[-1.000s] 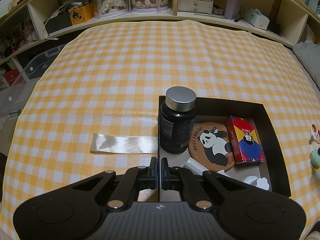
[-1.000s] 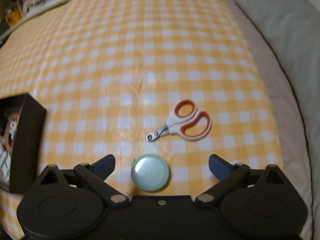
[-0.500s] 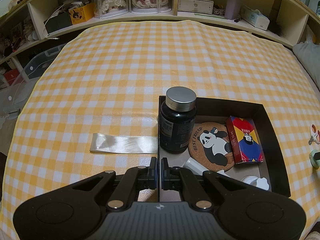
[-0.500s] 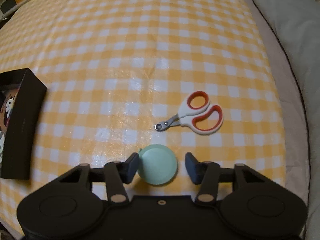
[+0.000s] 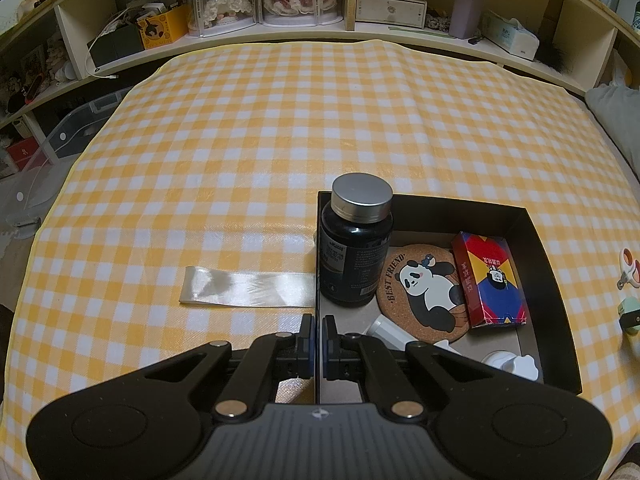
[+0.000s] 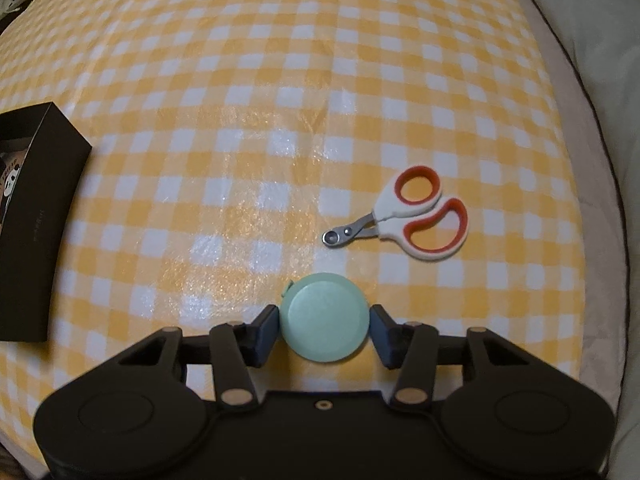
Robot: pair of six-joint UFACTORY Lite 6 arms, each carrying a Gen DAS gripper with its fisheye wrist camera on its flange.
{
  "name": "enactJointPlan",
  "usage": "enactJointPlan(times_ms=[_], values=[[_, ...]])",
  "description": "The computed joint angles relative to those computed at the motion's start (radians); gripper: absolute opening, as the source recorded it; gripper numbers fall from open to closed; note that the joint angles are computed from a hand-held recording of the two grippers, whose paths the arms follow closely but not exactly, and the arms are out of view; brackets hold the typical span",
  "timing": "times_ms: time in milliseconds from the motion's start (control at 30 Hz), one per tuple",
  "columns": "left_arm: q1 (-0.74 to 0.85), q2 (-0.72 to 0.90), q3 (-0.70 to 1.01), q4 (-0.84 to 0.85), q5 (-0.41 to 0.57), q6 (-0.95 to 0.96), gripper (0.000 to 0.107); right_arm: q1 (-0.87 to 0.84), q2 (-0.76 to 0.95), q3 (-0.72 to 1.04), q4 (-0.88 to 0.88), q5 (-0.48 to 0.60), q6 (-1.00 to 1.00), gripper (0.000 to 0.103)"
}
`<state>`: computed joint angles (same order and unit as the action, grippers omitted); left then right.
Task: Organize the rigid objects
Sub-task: 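Carry the green case over the black box and lower it inside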
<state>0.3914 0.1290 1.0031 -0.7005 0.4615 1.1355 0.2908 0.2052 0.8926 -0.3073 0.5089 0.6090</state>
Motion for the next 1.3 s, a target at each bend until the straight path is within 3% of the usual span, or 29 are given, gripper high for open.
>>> enactJointPlan(times_ms=[333, 600, 700, 867, 1100, 1300], values=[[0.0, 0.001, 0.0, -0.001, 0.0, 0.0, 0.003, 0.08, -0.066, 0.054, 0.017, -0.014, 0.036, 0.05], [0.002, 0.001, 0.001, -0.002, 0.002, 0.002, 0.003, 0.239, -0.084, 0.166, 0.152, -0.108, 0.015, 0.05], [0.001, 0.002, 0.002, -0.002, 0.001, 0.001, 0.003, 0.304, -0.022, 0.24, 0.253, -0.16, -0.043, 0.05], [0.007, 0.011, 0.01, -0.009, 0.013, 0.003, 0.003, 0.374, 0.128, 0.362, 0.578, -0.244, -0.273, 0.05], [0.008, 0.014, 0.015, -0.009, 0.02, -0.003, 0.003, 0.484, 0.289, 0.498, 0.539, -0.272, -0.194, 0.05], [0.011, 0.029, 0.031, -0.013, 0.037, -0.02, 0.003, 0.507, 0.399, 0.584, 0.711, -0.303, -0.342, 0.05]])
